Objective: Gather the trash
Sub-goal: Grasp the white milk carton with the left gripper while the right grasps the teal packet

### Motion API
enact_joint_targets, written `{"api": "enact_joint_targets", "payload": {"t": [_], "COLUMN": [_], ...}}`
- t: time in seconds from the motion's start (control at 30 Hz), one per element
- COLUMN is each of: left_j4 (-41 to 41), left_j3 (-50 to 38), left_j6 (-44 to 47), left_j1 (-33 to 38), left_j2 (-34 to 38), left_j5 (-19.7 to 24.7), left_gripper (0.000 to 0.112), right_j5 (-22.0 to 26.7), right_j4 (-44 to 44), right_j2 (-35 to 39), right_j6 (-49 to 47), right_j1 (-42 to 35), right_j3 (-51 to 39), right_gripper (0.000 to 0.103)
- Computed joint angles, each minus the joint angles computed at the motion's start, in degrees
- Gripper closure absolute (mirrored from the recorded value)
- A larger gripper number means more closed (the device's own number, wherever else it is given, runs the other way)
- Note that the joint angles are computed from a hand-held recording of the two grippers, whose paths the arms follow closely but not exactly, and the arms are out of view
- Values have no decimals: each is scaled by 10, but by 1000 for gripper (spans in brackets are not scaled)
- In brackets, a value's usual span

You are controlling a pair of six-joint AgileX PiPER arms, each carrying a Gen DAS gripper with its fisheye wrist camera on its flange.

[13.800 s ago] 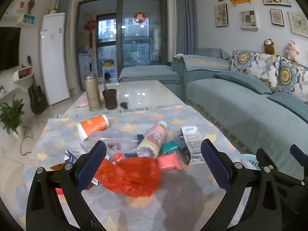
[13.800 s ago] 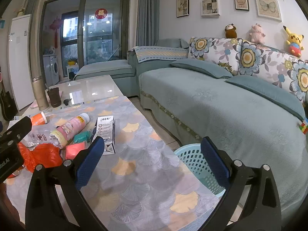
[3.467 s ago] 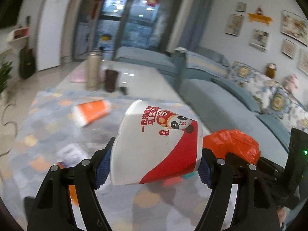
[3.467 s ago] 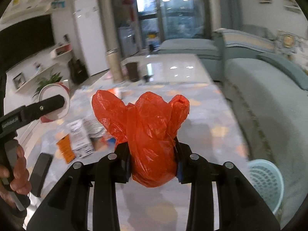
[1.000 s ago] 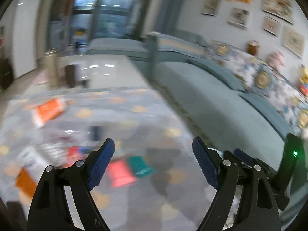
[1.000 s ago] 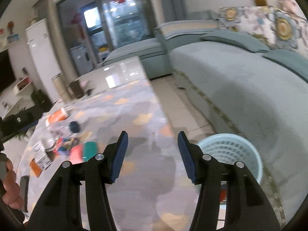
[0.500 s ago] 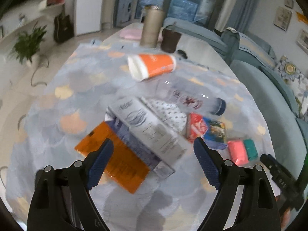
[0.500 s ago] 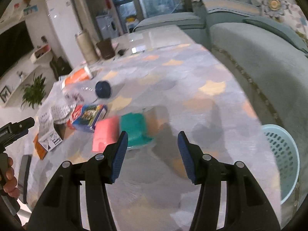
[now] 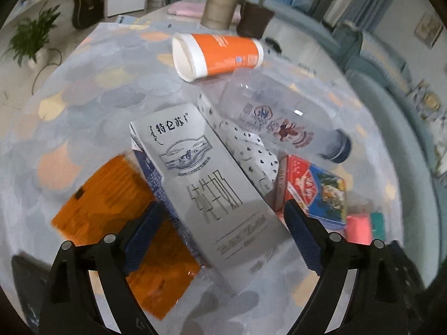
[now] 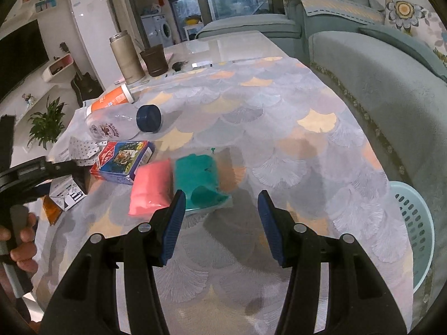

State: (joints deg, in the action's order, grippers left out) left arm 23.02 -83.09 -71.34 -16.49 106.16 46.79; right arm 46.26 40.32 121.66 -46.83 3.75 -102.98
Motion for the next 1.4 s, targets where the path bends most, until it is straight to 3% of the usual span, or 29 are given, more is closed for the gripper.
{"api": "enact_joint_targets", "payload": {"t": [0.1, 0.23, 0.4, 0.6, 0.77, 0.87, 0.97, 1.07, 1.1, 1.13, 1.3, 1.4], "left_j4": [14, 25, 37, 14, -15, 7, -11, -19, -12, -12, 12, 34], "left_j3": [-48, -25, 28, 83, 85, 57, 25, -24, -38, -41, -40, -6], "left_j6": [20, 21, 43, 98, 130, 99, 113, 121, 112, 106, 93, 56], "left_j1": [-8, -9, -27, -37, -24, -25, -16, -12, -14, -14, -27, -33], "left_j2": [34, 21, -24, -62, -68, -49, -24, 12, 22, 25, 27, 0], "left_j5": [40, 16, -26, -56, -64, -41, -34, 7, 26, 31, 38, -5], "left_gripper": [25, 31, 57, 58, 56, 35, 35, 40, 41, 41, 54, 61], "right_j5": [0, 9, 32, 114, 127, 104, 63, 40, 35, 38, 2, -29], "right_j4": [-1, 8, -7, -18, -90, -123, -153, -165, -158, -147, -107, -14], "right_j2": [-1, 0, 11, 70, 111, 108, 88, 76, 72, 72, 45, 14], "right_j6": [-5, -16, -5, 64, 123, 128, 127, 127, 119, 109, 76, -9], "right_j1": [2, 0, 3, 2, 40, 59, 75, 82, 80, 77, 70, 51], "right_j3": [1, 0, -21, -130, -207, -202, -163, -138, -131, -130, -82, -26], "right_gripper": [53, 50, 50, 50, 50, 49, 49, 50, 59, 61, 65, 65]}}
